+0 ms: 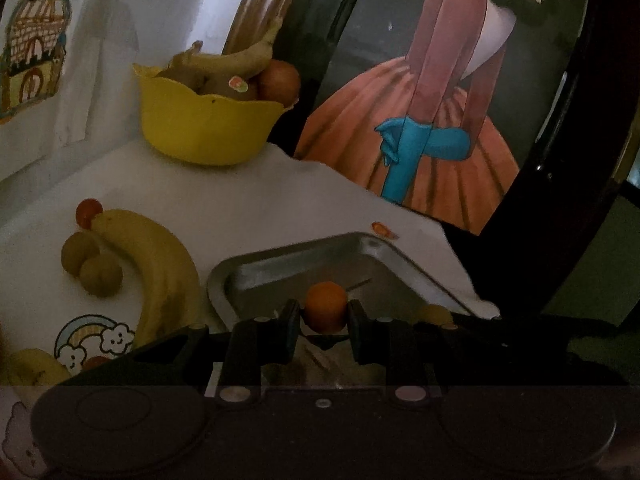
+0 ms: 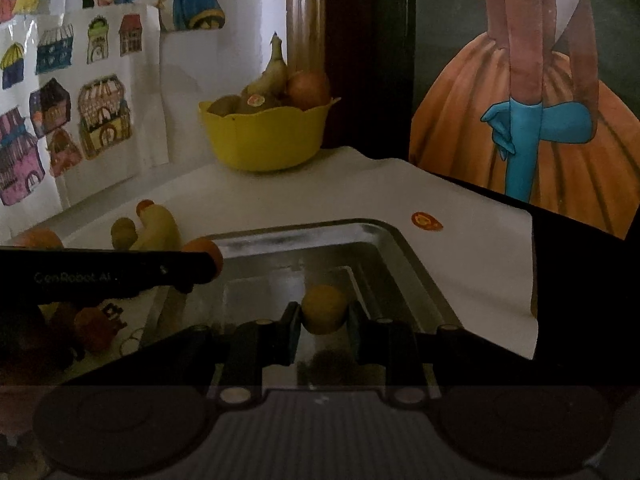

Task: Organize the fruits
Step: 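Carry the orange over the metal tray and open the left gripper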

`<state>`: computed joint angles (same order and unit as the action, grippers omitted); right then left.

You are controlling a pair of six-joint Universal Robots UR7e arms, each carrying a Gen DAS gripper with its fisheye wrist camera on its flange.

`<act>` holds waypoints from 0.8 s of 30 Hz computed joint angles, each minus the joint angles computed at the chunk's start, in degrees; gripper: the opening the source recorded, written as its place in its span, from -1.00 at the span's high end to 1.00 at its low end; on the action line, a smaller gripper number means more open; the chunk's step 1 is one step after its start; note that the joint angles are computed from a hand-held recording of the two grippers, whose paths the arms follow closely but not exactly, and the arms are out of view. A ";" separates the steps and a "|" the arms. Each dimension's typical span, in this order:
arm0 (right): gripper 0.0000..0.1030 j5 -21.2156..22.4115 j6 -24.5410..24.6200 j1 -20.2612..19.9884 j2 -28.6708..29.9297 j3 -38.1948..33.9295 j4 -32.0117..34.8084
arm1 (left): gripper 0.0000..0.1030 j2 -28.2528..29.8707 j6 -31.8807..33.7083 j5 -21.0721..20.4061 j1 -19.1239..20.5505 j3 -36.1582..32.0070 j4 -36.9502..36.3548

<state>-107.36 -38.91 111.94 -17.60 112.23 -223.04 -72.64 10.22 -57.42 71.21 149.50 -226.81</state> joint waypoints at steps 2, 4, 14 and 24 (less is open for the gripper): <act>0.45 -0.62 0.29 0.18 0.06 -0.22 0.39 | 0.47 0.10 -0.21 1.04 0.03 -0.15 0.77; 0.45 -1.29 0.60 0.36 0.18 -0.49 0.80 | 0.47 0.00 -0.84 1.30 0.32 -0.43 1.74; 0.45 -3.30 0.46 1.10 0.53 -0.87 1.34 | 0.47 -0.91 -1.78 0.72 1.16 -1.23 5.44; 0.45 -4.15 0.75 1.21 0.51 -0.82 1.60 | 0.45 -0.84 -1.00 0.59 1.29 -1.32 5.69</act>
<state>-111.51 -38.16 113.14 -17.09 111.41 -221.44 -73.48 9.23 -56.82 72.50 148.18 -221.12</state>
